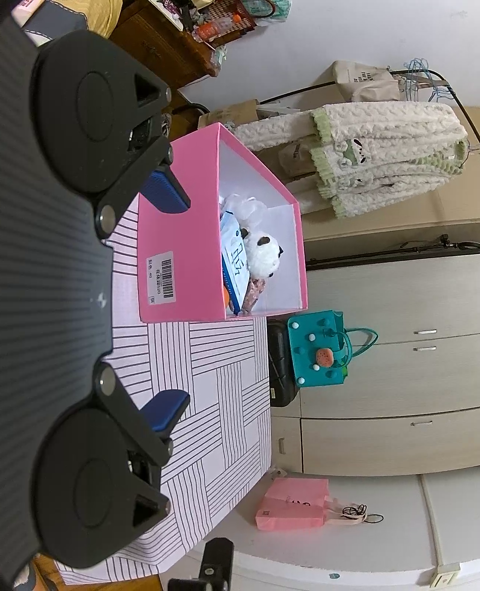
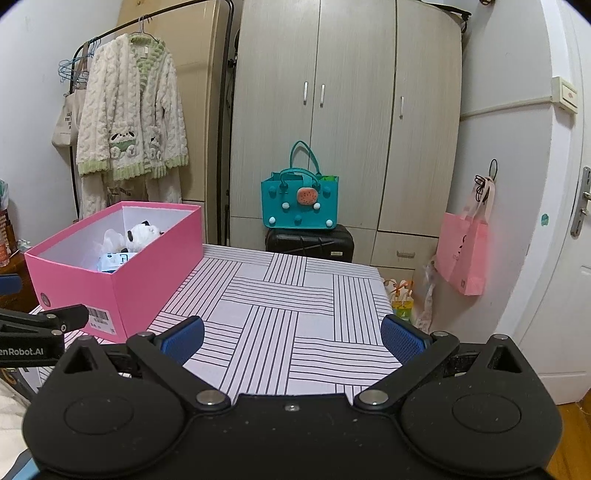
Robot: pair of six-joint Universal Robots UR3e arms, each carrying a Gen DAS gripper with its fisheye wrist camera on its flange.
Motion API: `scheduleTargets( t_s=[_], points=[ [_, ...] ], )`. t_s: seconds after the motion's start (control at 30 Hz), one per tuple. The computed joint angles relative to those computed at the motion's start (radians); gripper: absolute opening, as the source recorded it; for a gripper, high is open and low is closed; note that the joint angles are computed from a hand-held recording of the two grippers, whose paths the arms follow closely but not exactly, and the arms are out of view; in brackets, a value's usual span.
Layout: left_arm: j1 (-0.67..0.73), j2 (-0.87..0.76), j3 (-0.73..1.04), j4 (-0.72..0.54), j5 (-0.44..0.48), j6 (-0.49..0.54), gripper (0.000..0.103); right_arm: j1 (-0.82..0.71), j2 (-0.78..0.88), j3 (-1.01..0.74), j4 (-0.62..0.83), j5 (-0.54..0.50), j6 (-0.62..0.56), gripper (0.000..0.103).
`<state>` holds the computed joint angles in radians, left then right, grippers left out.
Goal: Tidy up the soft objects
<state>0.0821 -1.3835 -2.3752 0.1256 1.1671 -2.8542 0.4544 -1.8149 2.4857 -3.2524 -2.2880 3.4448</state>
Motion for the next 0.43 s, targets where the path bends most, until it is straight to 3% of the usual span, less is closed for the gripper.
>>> scheduleTargets(
  t_s=[0.43],
  points=[
    [0.000, 0.001, -0.002, -0.002, 0.001, -0.003, 0.103, -0.003, 0.004, 0.010, -0.007, 0.002, 0.004, 0.103]
  ],
)
